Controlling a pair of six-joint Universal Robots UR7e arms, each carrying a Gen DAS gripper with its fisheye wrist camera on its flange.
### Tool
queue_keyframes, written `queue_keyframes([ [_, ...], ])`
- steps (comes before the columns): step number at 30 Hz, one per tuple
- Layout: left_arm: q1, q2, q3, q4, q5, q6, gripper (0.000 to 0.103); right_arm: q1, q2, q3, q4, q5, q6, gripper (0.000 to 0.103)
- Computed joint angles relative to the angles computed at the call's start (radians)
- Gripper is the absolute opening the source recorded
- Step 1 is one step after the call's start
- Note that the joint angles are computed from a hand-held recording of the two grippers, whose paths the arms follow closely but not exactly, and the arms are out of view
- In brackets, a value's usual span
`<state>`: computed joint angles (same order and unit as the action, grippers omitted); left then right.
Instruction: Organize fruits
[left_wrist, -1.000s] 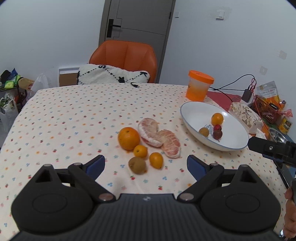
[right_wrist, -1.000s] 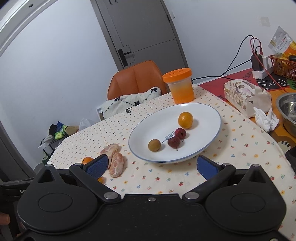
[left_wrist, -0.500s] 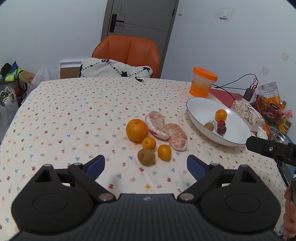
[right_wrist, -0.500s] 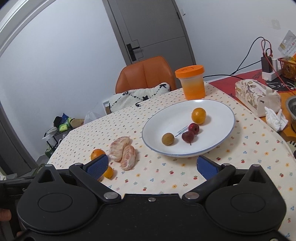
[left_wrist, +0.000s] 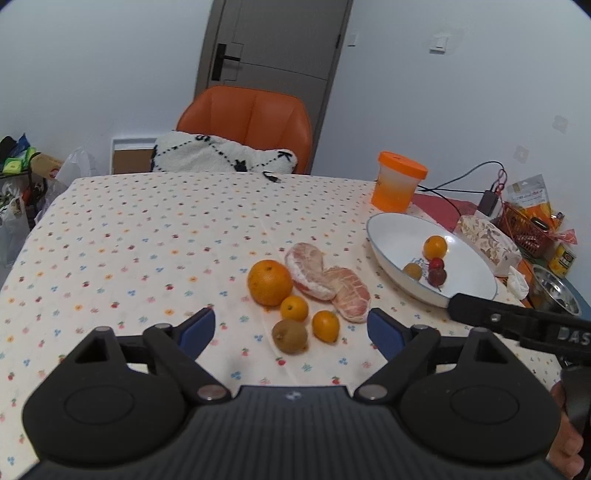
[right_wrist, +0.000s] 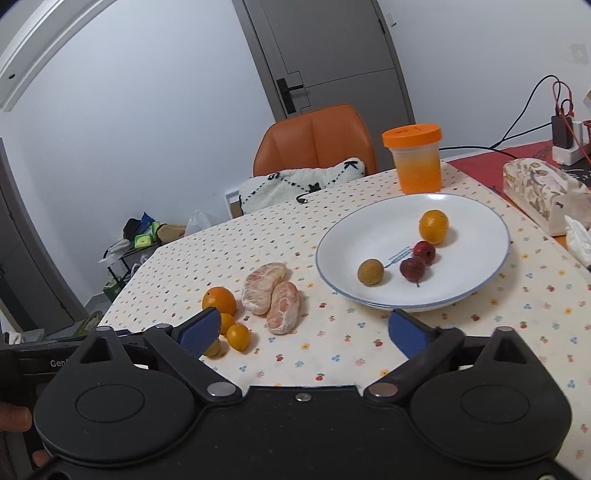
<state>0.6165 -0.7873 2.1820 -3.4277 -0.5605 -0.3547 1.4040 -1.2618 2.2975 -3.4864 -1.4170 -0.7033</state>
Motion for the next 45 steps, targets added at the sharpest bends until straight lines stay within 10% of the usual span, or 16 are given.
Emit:
queue_keyframes([
  [18,0.071,0.063,-0.117,0.037,-0.108,0.131,0.037,-0.016,0.04,-0.065,0.098,0.007,0.039,0.053],
  [36,0.13,0.06,-0.208,0.294,-0.183,0.196,0.022,-0.015,0.076,-0.12,0.148,0.013,0.082,0.045],
  [45,0.118,0.047,-0.183,0.212,-0.163,0.216,0.022,0.009,0.115,-0.149,0.165,-0.02,0.076,0.045],
])
